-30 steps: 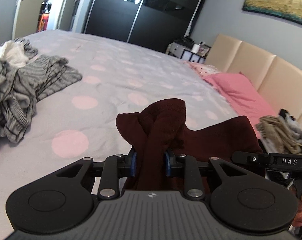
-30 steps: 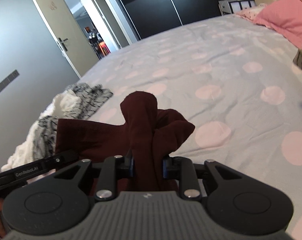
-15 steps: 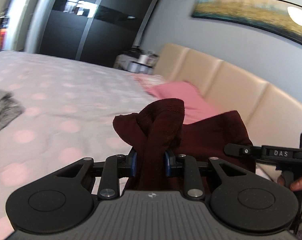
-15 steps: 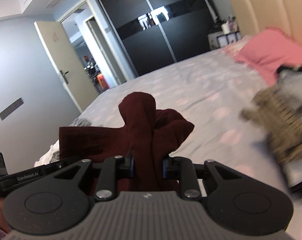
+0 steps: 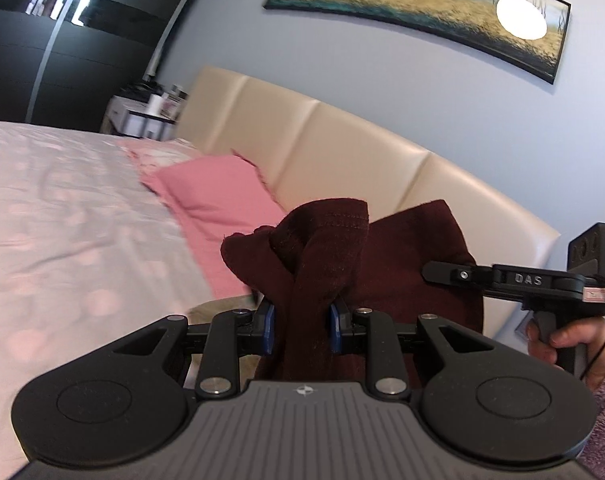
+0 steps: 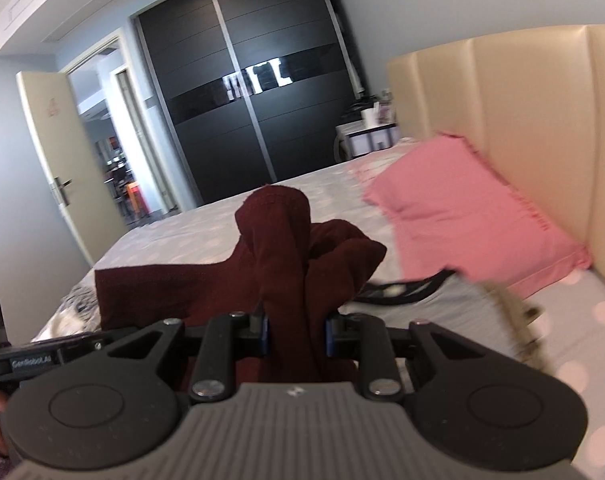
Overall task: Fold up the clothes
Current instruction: 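Carry the sweater with both tools to the folded clothes stack by the pillow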
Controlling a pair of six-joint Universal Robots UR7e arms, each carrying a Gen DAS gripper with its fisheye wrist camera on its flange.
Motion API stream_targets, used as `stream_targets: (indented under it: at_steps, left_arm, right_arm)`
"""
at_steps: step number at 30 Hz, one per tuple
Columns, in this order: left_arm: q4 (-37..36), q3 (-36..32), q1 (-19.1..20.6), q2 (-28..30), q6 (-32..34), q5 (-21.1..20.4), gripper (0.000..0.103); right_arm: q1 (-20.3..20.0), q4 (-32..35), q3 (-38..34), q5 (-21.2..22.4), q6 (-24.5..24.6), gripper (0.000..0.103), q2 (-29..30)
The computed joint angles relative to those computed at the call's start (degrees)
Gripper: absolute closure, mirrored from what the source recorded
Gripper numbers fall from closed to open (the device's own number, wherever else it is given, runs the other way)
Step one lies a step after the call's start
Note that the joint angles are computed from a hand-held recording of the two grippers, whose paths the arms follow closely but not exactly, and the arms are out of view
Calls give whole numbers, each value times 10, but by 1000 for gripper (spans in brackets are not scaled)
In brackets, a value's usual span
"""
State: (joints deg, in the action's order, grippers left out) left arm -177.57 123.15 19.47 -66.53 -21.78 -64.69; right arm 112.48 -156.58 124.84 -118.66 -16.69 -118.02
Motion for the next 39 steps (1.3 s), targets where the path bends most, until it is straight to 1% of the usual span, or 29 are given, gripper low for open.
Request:
stream_targets:
  at_steps: [2,7,11,15,17,21,23,25,26,27,28,29,30,32,35,36,37,39]
  left_arm:
    - [-6,-31,13,43,7,-21,80]
    - [-9,-104,46,137,10,-56,81]
    - [-10,-151,75,193,34,-66,81]
    - [16,-193,105,228,39,-69,81]
    - [27,-202,121,238,37,-72,81]
    - [37,-207,143,251,35,-79,81]
    - [36,-206,148,256,42,-78,79]
    - [28,-203,148,260,54,-70,77]
    - [25,-202,147,260,51,-67,74]
    - [24,-201,145,260,47,-64,72]
    - [24,-201,144,260,37,-61,67]
    - [26,-200,142,258,28,-55,61]
    - [28,-199,139,256,24,-48,59]
    - [35,-195,129,246,22,-30,53]
    - [24,-176,106,228,31,17,46]
    - [17,-168,98,222,35,32,46]
    - [11,-160,89,215,39,46,46]
    - [4,-145,72,201,49,58,47]
  right_arm:
    - [-34,4,-23,15,-23,77,3]
    - [-131,14,-71,68,-64,77,25]
    - [-208,5,-96,119,-89,77,60]
    - [-278,-7,-107,178,-98,76,97]
    - [-308,-11,-114,203,-101,76,119]
    - [-346,-14,-121,235,-106,75,151]
    - [-360,-18,-120,253,-103,74,159]
    - [-371,-23,-117,265,-99,70,165]
    - [-375,-27,-111,265,-98,67,163]
    - [-375,-33,-107,261,-98,61,162]
    - [-374,-39,-105,256,-97,56,161]
    - [-374,-44,-101,254,-95,53,157]
    - [-372,-51,-97,251,-94,51,152]
    - [-364,-64,-88,238,-94,49,140]
    - [-343,-97,-72,201,-105,47,120]
    - [-335,-109,-66,190,-107,44,113]
    - [-328,-122,-59,179,-110,44,106]
    - [-315,-142,-47,166,-118,46,90]
